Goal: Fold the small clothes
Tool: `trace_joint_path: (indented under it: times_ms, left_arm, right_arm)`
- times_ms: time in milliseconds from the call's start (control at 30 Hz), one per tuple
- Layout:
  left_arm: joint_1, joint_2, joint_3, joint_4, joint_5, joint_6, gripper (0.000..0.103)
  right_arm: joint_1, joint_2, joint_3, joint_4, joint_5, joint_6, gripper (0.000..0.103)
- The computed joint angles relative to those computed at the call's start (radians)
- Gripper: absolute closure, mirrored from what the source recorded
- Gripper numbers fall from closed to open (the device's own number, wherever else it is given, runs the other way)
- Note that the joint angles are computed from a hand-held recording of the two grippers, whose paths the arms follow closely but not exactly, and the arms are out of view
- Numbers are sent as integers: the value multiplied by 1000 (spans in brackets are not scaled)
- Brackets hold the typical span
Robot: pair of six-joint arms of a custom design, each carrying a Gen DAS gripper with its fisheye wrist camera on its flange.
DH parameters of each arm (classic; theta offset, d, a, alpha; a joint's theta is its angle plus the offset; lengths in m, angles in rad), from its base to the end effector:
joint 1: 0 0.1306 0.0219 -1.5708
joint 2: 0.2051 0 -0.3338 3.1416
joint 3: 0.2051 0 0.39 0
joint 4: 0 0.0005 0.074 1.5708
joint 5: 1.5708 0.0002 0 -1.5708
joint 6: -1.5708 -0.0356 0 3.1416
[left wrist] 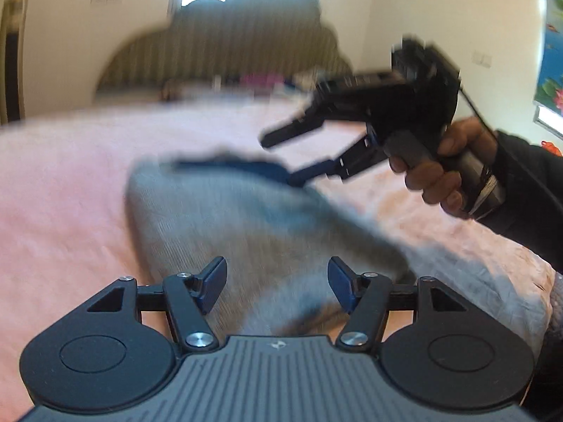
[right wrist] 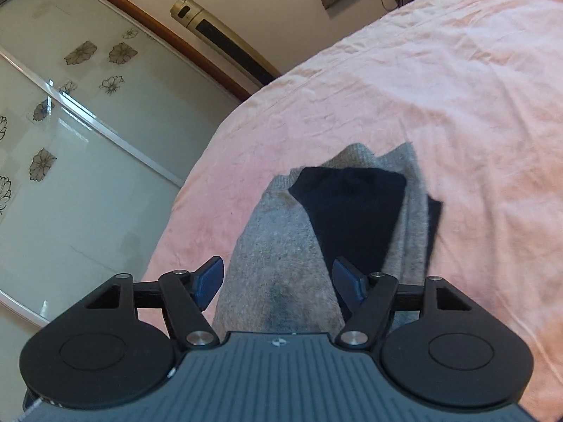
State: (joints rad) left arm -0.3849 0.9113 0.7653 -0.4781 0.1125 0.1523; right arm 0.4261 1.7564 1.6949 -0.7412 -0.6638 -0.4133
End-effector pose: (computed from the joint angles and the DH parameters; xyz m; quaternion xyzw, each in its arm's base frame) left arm 0.3226 -0.1355 0.3097 0.1286 0.8797 -0.1690 0.4255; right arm 0.5457 0.2712 0.3417 -0.1277 0.8758 0.4202 0.2004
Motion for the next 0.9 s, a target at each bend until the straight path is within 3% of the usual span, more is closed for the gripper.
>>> trace_joint_path:
  times_ms: [33,67,133,200,267,300,367,467,500,533,600,633,667,700,733,800,900]
  left_arm:
    - [11,36,7,-13,27,19,41]
    - [15,17,-22,25,30,21,41]
    - [36,-23,-30,0,63,48,41]
    - [78,-80,-51,18,95,94,40]
    - [148,-83,-46,61,99,178,27]
    - [184,-53,-27,73,102,236,21]
    - [268,65,44,75,148,383,21]
    - [352,277,168,81,297,554,22]
    - [363,333,197,112,350,583,22]
    - [363,375,228,128,370,593,22]
    - [357,454,306,111,391,583,24]
    - [349,485,342,92,389,579,55]
    - [333,526,400,35,362,558,77]
    - [321,543,429,3,329,531,78]
    - [308,541,440,-3,284,495,83]
    - [286,510,437,32,201,414,91]
    - [279,501,464,60,133,356,96]
  right_arm:
    - [12,29,25,-36,44,29,29]
    - [14,29,12,-22,66,60,36]
    - [3,1,-21,-13,83,46,43]
    - [-6,-53,-63,-17,109,44,35]
    - [-21,-105,-122,45,131,41,8]
    - [-29,-114,-135,65,138,34,5]
    - [-44,-85,-110,54,166,9,7]
    - [-53,14,-20,13,164,-51,11]
    - [-49,47,11,0,155,-60,12]
    - [-45,59,14,37,148,-64,10]
    - [-33,103,62,53,134,-80,12]
    - [-31,124,83,62,125,-89,19]
    - [-30,148,112,57,111,-87,47]
    - [-29,179,156,15,102,-76,68]
    - [-27,195,179,-1,98,-65,76]
    - [-19,175,167,38,115,-18,76]
    - [-23,145,122,179,129,-52,77]
